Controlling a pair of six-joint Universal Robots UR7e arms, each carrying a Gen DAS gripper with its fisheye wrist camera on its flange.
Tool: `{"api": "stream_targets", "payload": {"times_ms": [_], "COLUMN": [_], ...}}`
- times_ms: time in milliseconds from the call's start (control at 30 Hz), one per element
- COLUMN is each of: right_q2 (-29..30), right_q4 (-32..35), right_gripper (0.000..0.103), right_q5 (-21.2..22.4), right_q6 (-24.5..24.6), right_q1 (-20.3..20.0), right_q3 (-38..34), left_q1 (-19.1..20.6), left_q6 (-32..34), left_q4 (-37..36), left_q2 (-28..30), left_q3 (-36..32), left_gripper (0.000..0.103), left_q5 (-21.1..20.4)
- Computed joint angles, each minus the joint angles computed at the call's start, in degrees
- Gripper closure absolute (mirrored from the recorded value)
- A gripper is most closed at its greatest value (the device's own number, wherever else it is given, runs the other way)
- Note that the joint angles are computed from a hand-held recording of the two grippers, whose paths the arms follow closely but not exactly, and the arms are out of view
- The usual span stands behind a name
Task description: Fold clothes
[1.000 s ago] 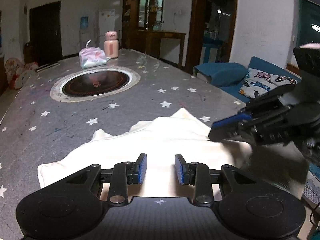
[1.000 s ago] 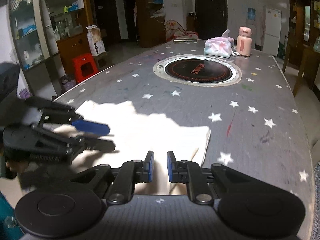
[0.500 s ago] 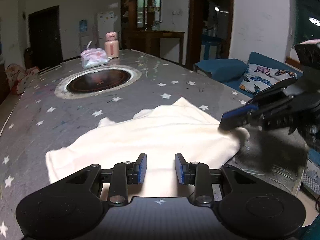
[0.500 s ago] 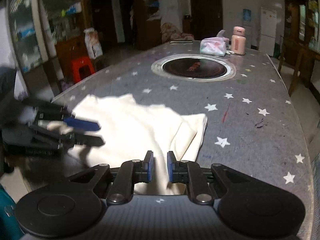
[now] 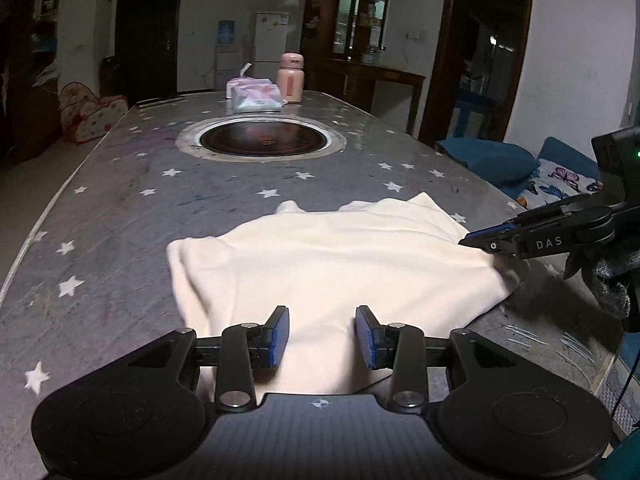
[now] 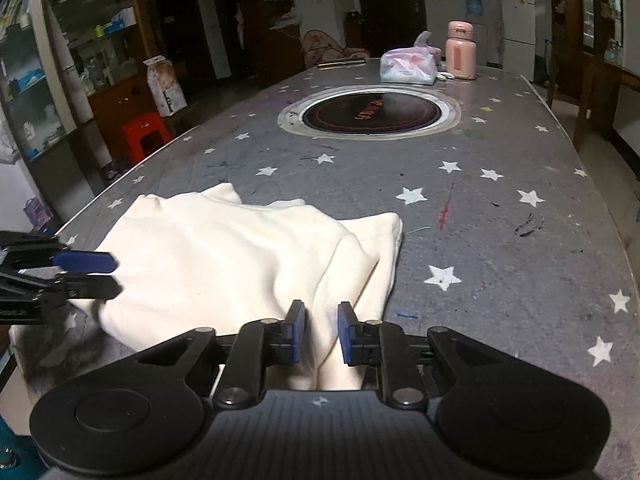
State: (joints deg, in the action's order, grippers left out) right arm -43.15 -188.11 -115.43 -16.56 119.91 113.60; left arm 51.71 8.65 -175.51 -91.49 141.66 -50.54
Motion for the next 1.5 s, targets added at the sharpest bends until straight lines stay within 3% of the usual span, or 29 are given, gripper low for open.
{"api": "stream_targets", "payload": {"times_ms": [267, 433, 633, 867, 1133, 1500], "right_q2": [0.7, 2.5, 3.1, 1.2, 4.3, 6.6], "right_q4": [-0.4, -3.7, -5.0, -0.6, 2.7, 5.1], "right_gripper": [0.092, 0.101, 0.102, 0.098, 0.096, 0.097], "right_q5": [-0.6, -4.6, -8.9, -5.5, -1.5, -1.5], "right_q6": [-1.4, -4.7, -6.3, -3.9, -6.0, -5.1], "right_q1": [0.4, 2.0, 2.8, 2.1, 1.5, 0.5], "right_q3": [-0.4, -0.8, -1.5, -2.7, -7.7, -10.9], "left_q1": [0.4, 0.7, 1.0, 1.1, 2.4, 8.6], "left_q6": [0.2, 1.6, 2.8, 2.2, 0.6, -2.1], "left_q4": [1.0, 1.9, 2.3, 4.0, 6.2, 6.2], "left_q2": [-0.4, -0.8, -0.7, -1.1, -0.7, 6.1], "left_q3": [-0.1, -0.2, -0.5, -1.1, -4.7, -13.0], "left_gripper": [0.062, 0.062, 0.062, 0.062, 0.062, 0.065], "left_q5": [-0.6, -0.9, -1.3, -1.8, -3.1, -1.3]}}
